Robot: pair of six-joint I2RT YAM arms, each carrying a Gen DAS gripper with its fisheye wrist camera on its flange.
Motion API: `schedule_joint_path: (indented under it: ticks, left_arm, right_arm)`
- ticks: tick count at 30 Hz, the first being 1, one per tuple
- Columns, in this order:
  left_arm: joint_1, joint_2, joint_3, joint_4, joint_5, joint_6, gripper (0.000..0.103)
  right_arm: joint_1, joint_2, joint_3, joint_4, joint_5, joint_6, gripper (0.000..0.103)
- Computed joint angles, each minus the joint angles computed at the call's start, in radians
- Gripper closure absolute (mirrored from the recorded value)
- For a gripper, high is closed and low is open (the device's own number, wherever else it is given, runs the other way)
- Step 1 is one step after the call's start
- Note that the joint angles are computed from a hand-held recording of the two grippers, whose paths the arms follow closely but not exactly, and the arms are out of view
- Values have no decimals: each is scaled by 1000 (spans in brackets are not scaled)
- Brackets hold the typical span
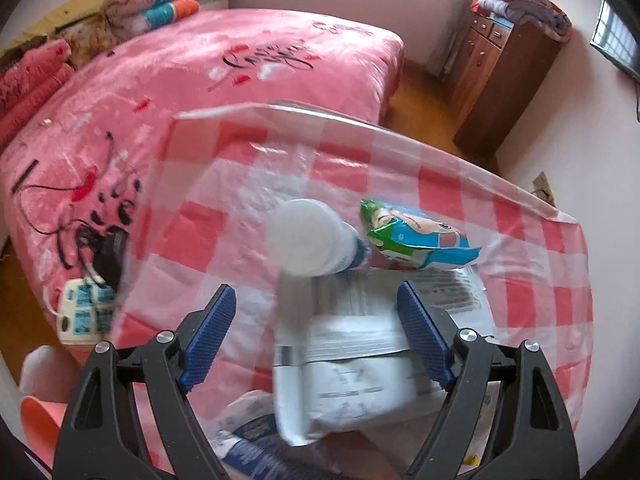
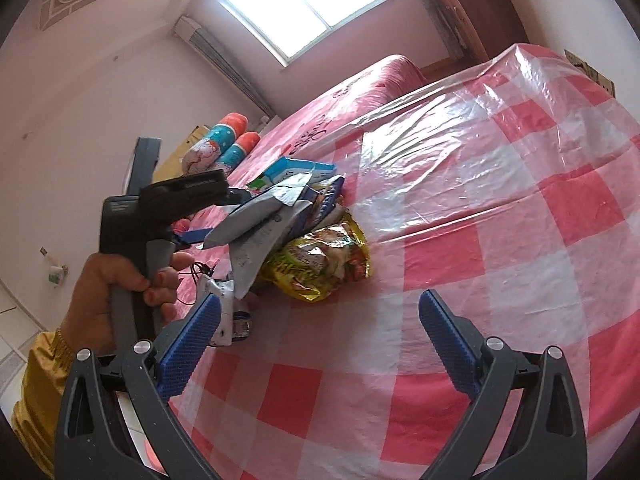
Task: Collect trash
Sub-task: 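Grasp the dark blue milk carton with the left gripper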
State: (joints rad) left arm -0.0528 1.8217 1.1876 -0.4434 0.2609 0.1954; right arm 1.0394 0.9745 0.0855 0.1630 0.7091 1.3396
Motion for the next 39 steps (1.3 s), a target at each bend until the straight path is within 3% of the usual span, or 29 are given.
schedule_joint_path:
  ticks: [8,16,24,27,33,39]
  left_arm:
    - [5,-26,-58,-62,145,78,22]
    - [-6,-143,-229,-53,175,168,22]
    - [-14,-262,-379,-140,256,284,23]
    - [-6,-354,-445,-119,258,310,23]
    - [140,-542,-474,-203,289,408,23]
    - [395,-574,-426,-329,325,536,23]
  right_arm:
    - [6,-142,-22,-126,16,37,5]
    - [62,-263,-19,-309,77,120,5]
    - [58,-310,-19,-383,62,136,5]
    - [46,-304,-19,-384,47,129,5]
    - [45,-286,-21,-355,26,106,5]
    - [73,-104,66,-324,31,58,5]
